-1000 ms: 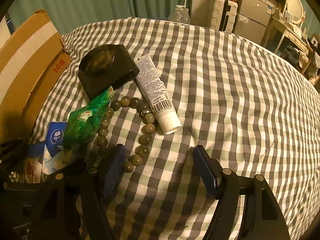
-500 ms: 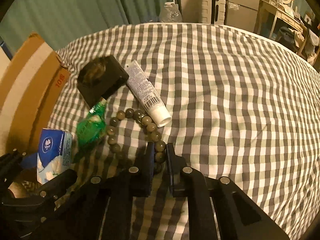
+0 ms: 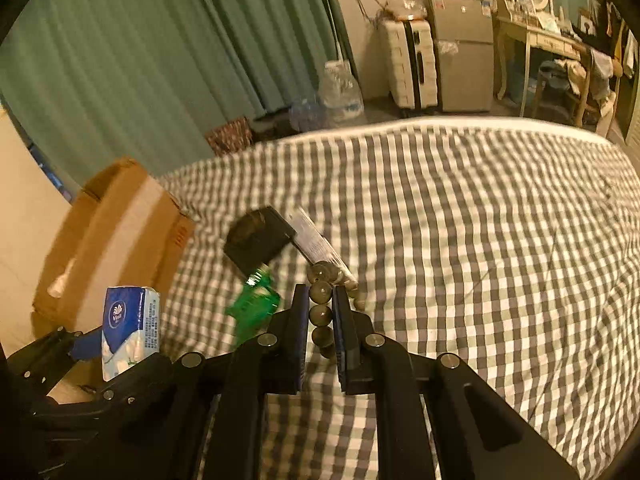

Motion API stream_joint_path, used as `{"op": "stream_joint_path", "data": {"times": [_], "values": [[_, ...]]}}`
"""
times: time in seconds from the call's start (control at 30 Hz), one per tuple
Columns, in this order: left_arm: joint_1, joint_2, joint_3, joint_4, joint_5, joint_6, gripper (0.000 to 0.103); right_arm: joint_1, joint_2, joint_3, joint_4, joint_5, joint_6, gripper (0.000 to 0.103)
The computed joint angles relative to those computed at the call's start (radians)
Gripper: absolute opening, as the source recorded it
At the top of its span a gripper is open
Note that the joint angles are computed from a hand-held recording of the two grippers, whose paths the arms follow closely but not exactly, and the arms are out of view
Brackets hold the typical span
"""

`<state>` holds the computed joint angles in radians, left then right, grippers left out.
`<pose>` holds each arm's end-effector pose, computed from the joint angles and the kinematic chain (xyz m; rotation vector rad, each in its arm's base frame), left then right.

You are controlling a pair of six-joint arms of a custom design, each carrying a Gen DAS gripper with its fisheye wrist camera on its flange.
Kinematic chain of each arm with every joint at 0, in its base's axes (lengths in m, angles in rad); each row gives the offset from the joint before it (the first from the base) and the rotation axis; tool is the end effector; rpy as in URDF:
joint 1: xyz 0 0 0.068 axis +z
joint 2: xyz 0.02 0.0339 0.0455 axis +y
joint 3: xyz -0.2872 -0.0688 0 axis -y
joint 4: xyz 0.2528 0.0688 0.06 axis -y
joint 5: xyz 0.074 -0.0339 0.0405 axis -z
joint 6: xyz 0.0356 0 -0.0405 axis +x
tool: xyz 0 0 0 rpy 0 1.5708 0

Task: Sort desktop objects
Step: 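Lift and carry the tissue pack and bead bracelet over the cardboard box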

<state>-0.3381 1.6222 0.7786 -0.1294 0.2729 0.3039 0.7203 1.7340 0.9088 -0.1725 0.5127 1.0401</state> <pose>0.2879 -0.1114 0.1619 0.8986 2.3637 -0.3602 0.2665 0.2106 0.1636 0.5628 2.3302 0.1438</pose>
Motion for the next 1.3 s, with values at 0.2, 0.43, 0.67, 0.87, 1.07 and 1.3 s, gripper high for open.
{"op": "stream_joint_path", "data": {"times": [0.2,0.43,0.67,0.87,1.07,1.3], "values": [[0.051,-0.148,-0.030,-0.051,0.054,0.031,0.057,0.089,-0.049,0.070,-0.078,0.130,0.024,0.011],[0.176,-0.312,-0.010,-0.152,0.160,0.118,0.057,0.203,-0.056,0.195,-0.164,0.265,0.014,0.011],[0.371,-0.387,0.082,-0.270,0.326,0.224,0.057,0.299,-0.024,0.335,-0.243,0.382,-0.001,0.011],[0.542,-0.350,0.189,-0.347,0.458,0.317,0.057,0.337,0.033,0.466,-0.299,0.439,-0.046,0.011],[0.638,-0.281,0.244,-0.292,0.512,0.360,0.057,0.367,0.067,0.566,-0.353,0.485,-0.099,0.011],[0.669,-0.123,0.336,-0.230,0.505,0.303,0.057,0.389,0.137,0.713,-0.376,0.515,-0.187,0.011]]}}
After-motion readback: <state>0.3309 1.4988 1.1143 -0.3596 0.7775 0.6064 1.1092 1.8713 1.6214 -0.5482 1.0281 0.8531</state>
